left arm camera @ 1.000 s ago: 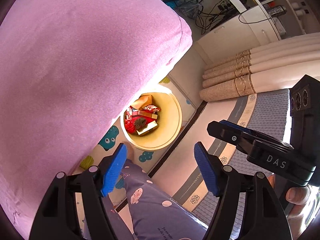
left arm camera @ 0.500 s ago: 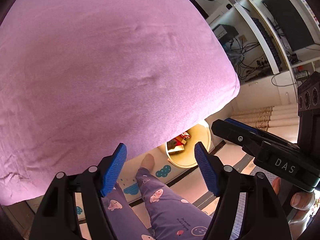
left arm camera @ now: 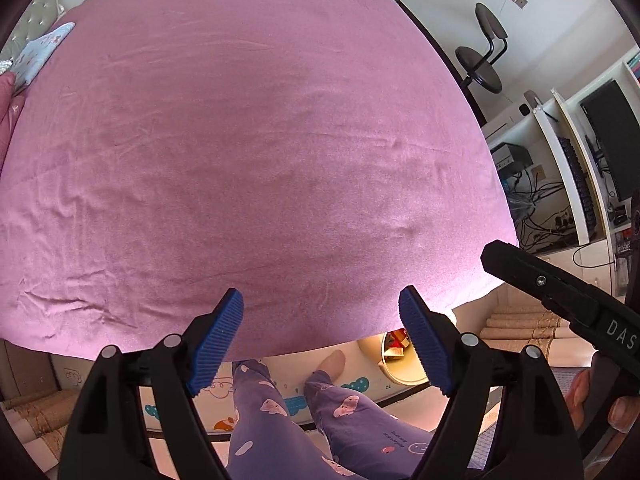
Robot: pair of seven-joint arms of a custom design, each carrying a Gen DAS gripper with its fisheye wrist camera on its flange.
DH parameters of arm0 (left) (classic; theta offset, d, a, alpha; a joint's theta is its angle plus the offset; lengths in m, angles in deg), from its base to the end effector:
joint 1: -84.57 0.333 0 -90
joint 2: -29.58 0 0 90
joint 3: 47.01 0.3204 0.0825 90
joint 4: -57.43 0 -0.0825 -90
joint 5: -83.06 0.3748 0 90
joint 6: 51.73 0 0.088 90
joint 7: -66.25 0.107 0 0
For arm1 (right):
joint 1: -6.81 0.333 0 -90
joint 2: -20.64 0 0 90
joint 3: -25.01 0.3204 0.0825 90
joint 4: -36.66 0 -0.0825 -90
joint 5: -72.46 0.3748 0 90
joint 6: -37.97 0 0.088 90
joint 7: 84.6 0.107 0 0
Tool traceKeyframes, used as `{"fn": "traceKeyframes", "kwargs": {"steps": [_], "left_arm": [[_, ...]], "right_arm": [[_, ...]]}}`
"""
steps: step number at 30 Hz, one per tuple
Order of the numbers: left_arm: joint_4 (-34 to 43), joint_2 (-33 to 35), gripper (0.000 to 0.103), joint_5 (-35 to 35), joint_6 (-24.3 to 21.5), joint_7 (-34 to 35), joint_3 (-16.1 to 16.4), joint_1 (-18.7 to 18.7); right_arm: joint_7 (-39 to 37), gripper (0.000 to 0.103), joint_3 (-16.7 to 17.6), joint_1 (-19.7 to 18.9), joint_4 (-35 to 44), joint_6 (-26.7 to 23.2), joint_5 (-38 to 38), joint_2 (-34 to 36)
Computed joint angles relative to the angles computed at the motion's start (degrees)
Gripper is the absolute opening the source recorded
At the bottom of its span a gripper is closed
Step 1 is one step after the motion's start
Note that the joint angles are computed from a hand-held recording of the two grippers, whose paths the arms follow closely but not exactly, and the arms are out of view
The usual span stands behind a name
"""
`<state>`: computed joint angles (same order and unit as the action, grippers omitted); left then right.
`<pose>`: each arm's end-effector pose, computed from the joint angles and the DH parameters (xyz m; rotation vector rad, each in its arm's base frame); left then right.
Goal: Collect trash
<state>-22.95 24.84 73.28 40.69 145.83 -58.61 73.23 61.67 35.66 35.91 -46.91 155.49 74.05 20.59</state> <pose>0.4638 -0.2226 0.7552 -1.9143 2.4345 -0.5133 0.4435 0.3709 0.7383 -1.5197 2.0470 0.0770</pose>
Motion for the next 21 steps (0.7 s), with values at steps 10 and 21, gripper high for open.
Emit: {"fn": "traceKeyframes", "kwargs": {"steps": [10, 21], "left_arm": [[1.09, -2.42, 0.091, 2.41, 0.62, -3.52, 0.31, 1.03], [0.55, -5.64, 0.099, 9.37, 6.90, -5.41, -0.38, 1.09]], "right_arm": [[2.08, 0.052, 0.34, 4.03, 14.08, -11.67, -6.62, 6.76], [5.58, 0.079, -0.65, 8.56, 19.22, -14.59, -19.64, 7.63]]}}
